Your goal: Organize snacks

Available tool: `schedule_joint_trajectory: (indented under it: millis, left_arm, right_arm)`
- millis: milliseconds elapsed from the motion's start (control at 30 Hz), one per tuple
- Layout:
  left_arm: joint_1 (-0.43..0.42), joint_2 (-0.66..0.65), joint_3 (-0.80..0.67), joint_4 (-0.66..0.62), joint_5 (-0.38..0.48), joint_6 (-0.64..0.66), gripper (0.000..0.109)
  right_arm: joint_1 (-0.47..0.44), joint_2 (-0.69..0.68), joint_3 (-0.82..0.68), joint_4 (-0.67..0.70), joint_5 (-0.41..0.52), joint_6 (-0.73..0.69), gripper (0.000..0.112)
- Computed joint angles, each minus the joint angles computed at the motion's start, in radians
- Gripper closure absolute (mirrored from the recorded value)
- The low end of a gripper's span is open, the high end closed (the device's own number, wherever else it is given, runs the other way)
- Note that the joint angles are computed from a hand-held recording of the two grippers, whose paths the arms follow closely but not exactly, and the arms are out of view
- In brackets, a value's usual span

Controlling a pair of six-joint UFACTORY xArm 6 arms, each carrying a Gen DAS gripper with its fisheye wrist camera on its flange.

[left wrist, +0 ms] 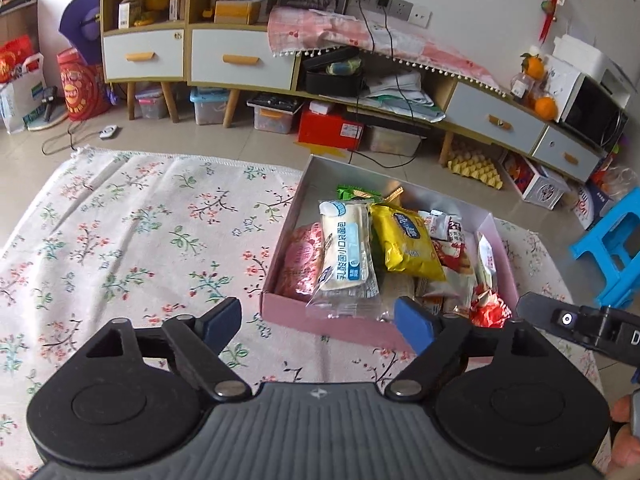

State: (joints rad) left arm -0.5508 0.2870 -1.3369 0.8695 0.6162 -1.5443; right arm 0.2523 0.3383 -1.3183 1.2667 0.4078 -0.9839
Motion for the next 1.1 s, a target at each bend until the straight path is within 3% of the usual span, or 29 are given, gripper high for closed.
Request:
schedule_joint_trajectory:
  millis: [333, 633, 867, 1000, 1100]
  left_arm:
    - [-0.078, -0.031, -0.010, 0.001, 0.179, 0.002, 0.006]
    - [-0.144, -0.041, -0.032, -0.013, 0.296, 0.002, 0.006]
    - [-0.177, -0.046, -0.049, -0.036, 0.343, 0.009, 0.006]
    - [-0.200, -0.044, -0.060, -0.032, 0.379, 0.011, 0.006]
    - [-0.213, -0.051, -0.053, -0.031, 0.393, -0.016, 0.006]
  right_arm:
    - [0.029, -0.119, 0.127, -0.156, -0.091, 0.055, 0.029]
    - [0.053, -0.231, 0.257, -0.284, -0.188, 0.135, 0.028]
    - [0.061, -0.311, 0.345, -0.484, -0.254, 0.280, 0.028]
    - [0.052, -0.341, 0.398, -0.671, -0.316, 0.431, 0.027]
    - [0.043, -0.355, 0.418, -0.692, -0.310, 0.451, 0.021]
